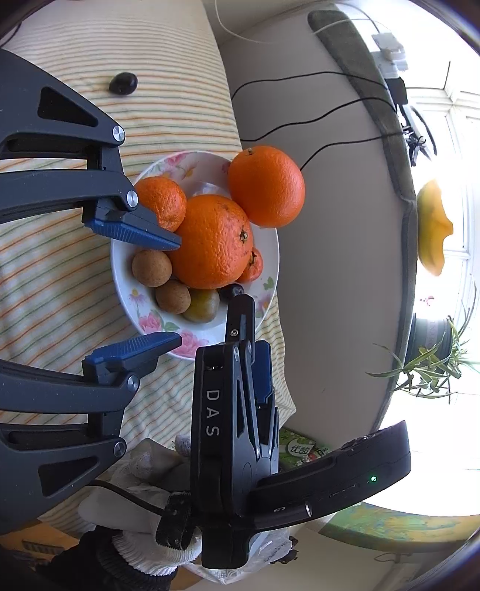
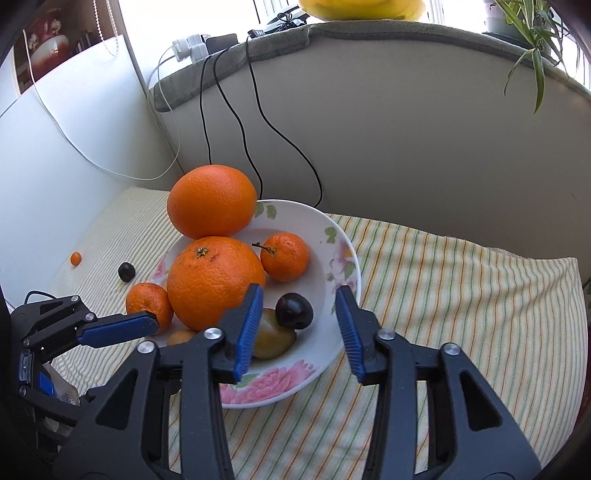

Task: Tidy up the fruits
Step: 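Open both grippers to drop the kiwi and plum onto the plate, then move both grippers away from the plate toward the plum and kumquat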

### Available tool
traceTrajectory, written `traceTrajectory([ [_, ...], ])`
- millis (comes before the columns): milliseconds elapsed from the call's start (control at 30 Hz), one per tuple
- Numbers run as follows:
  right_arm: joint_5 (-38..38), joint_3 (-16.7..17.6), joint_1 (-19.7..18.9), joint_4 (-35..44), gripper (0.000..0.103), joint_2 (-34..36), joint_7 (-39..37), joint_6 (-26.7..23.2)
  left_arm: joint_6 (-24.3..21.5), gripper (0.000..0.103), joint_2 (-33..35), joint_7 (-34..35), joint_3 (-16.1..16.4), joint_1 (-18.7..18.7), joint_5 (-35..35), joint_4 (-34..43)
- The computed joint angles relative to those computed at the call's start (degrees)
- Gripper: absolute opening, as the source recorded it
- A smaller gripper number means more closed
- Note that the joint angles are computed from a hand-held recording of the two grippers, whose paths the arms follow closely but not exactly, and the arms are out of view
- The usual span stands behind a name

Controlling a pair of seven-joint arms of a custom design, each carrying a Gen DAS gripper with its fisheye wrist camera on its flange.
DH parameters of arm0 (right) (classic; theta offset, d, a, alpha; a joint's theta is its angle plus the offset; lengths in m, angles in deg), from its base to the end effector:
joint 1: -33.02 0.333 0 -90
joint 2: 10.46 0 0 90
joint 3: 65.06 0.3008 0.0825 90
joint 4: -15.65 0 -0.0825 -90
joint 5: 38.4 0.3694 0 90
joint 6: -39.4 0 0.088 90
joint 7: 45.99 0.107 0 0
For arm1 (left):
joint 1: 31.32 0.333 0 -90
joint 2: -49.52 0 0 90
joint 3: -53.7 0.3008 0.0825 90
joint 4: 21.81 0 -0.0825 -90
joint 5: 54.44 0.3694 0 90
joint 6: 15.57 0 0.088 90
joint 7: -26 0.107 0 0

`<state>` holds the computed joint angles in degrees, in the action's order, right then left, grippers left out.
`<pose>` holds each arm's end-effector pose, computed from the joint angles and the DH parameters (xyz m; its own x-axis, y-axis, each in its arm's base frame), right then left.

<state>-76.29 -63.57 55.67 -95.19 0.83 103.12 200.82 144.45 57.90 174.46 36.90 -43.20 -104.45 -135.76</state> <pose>0.5600 0.2832 0.4495 -0.0006 -0.9907 -0.1358 -0.7247 0.0940 -0.6826 0.5528 -0.2545 0.4481 -0.7219 -0.6851 0.0975 -0.5172 0.4406 -0.7338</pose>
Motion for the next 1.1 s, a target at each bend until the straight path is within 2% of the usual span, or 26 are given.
traceTrajectory([
  [233, -1.5, -0.19, 0.21, -0.75, 0.073, -1.14, 2.1, 0.52, -0.37, 0.045, -0.48, 0.34, 0.17, 0.16, -0.76, -0.18],
  [600, -3.23, 0.91, 0.63, -0.39, 0.074, -2.5, 3.54, -1.75, -0.98, 0.045, -3.02, 2.98, 0.93, 0.37, -4.05, -1.92],
  [1100, -4.88, 2.83, 3.33, 3.97, 0.074, -1.95, 3.62, -6.42, -1.69, 0.045, -8.28, 7.62, 4.51, 1.07, -10.66, -6.06],
])
